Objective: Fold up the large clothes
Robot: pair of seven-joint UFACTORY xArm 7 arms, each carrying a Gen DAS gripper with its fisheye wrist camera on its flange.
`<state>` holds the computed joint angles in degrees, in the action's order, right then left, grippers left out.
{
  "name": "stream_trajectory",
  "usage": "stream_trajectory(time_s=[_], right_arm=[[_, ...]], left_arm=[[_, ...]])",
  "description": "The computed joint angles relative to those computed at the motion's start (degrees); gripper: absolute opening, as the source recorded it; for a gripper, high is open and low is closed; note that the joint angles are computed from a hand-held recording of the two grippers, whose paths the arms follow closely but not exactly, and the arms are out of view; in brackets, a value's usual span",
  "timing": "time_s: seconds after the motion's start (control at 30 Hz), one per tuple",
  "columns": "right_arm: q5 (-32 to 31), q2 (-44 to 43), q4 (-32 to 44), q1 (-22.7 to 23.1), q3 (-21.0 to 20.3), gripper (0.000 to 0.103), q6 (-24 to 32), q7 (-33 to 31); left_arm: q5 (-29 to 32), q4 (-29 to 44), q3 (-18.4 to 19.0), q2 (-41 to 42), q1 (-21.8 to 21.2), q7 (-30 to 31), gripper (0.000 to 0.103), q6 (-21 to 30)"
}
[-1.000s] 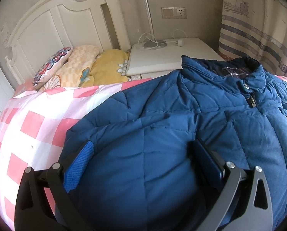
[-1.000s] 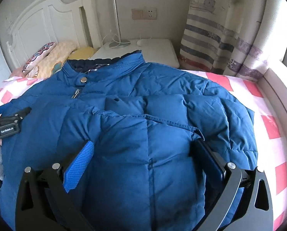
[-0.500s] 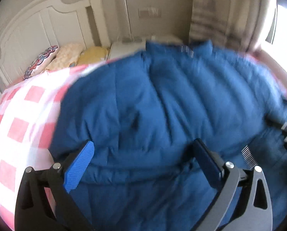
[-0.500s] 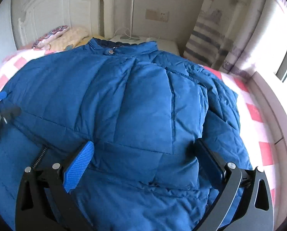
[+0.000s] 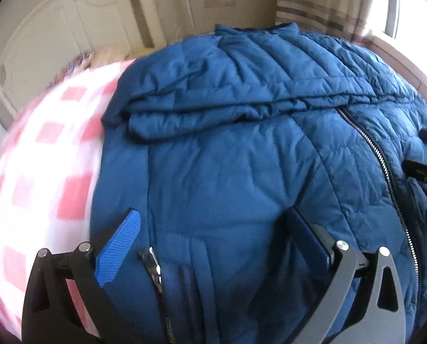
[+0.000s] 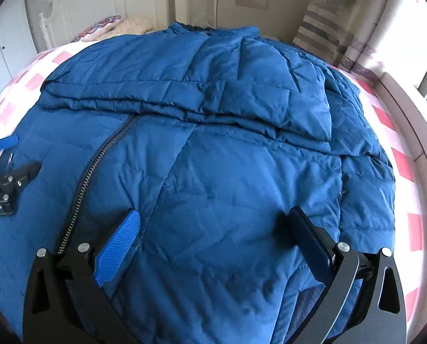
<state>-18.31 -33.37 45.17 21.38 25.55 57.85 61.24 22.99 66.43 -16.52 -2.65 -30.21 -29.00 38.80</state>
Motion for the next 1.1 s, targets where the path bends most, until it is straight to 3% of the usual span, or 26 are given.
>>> stream_trajectory(time_s=[0.1,0.33,0.4,0.53,0.63,0.73,0.83,1.1], right_arm=[[0.6,-1.9,0.9,1.1,1.5,0.098,1.2,1.9],[3.2,-5.1,-2.4,5.6,7.2,0.098,2.8,5.2],[2.6,-6.8,-3.6,6.0,8.2,0.098,2.3,7.5],[3.2,-7.1,-1.2,6.9,10.0,0.098,5.9,9.9],[2.4,-8.2,-0.1,8.6,13.0,0.098,7.4,10.6],[3.4,-7.0,-1.3,10.2,15.0,0.099,8.1,11.2],[0.2,-8.3,-2.2,8.9,19.4,0.099,8.3,17.3],[-1.7,-6.0,-1.1,9.7,19.0,0.099,9.6,19.9]], left_arm=[[1.1,-2.0,-0.2,-4.1,0.4,-3.0,0.100,0.9],[-3.4,-13.1,-3.2,-14.7,-0.1,0.8,0.101,0.5],[0.1,-15.9,-6.0,-16.2,2.3,-3.5,0.101,-2.4],[-0.8,-15.9,-7.4,-18.4,2.5,-6.1,0.101,1.7],[-3.6,-19.9,-6.9,-23.7,0.5,-3.9,0.101,-0.1],[-1.6,-22.9,-10.8,-26.6,1.4,-5.4,0.101,1.1],[-0.1,-25.7,-12.9,-28.7,3.3,-10.2,0.101,-1.9],[-1.6,-27.0,-11.8,-29.0,3.0,-10.4,0.101,-4.0]])
